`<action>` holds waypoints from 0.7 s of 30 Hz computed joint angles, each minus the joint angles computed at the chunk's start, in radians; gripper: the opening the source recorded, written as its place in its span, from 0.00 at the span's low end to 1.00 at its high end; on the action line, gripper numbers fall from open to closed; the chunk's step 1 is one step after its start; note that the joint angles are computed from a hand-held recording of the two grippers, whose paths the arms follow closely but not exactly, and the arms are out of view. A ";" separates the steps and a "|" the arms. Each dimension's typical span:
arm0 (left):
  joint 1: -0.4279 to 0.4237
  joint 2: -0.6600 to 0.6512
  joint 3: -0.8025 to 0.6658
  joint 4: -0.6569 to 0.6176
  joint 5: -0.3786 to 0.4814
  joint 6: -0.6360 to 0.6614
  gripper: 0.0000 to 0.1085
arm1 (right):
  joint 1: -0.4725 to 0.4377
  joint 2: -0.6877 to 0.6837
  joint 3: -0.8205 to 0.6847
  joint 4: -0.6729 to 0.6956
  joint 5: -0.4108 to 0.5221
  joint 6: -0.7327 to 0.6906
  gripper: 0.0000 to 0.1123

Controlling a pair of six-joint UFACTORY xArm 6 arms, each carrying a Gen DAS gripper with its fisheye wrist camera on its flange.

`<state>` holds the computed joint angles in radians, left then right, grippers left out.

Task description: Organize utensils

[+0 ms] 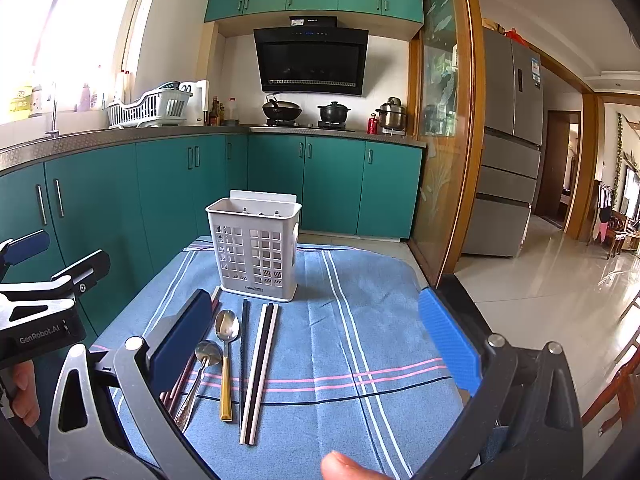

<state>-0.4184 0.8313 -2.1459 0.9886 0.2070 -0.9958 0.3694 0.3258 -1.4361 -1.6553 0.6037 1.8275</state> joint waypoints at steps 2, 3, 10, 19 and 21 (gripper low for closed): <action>0.000 0.002 -0.002 0.003 -0.001 -0.002 0.92 | 0.001 0.000 -0.001 0.002 0.002 -0.002 0.89; 0.001 0.002 -0.002 0.003 -0.001 -0.002 0.92 | 0.001 0.000 0.000 0.001 0.002 0.000 0.89; 0.003 -0.008 0.010 0.005 -0.005 -0.005 0.92 | 0.002 -0.002 0.002 -0.003 0.001 0.003 0.89; -0.001 -0.028 0.033 0.039 -0.006 -0.039 0.92 | 0.003 -0.003 0.005 -0.011 0.002 0.014 0.89; 0.000 -0.033 0.039 0.044 -0.007 -0.047 0.92 | 0.005 -0.003 0.005 -0.011 0.005 0.013 0.89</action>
<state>-0.4183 0.7984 -2.1067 1.0327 0.2001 -1.0428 0.3739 0.3226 -1.4307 -1.6660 0.6086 1.8404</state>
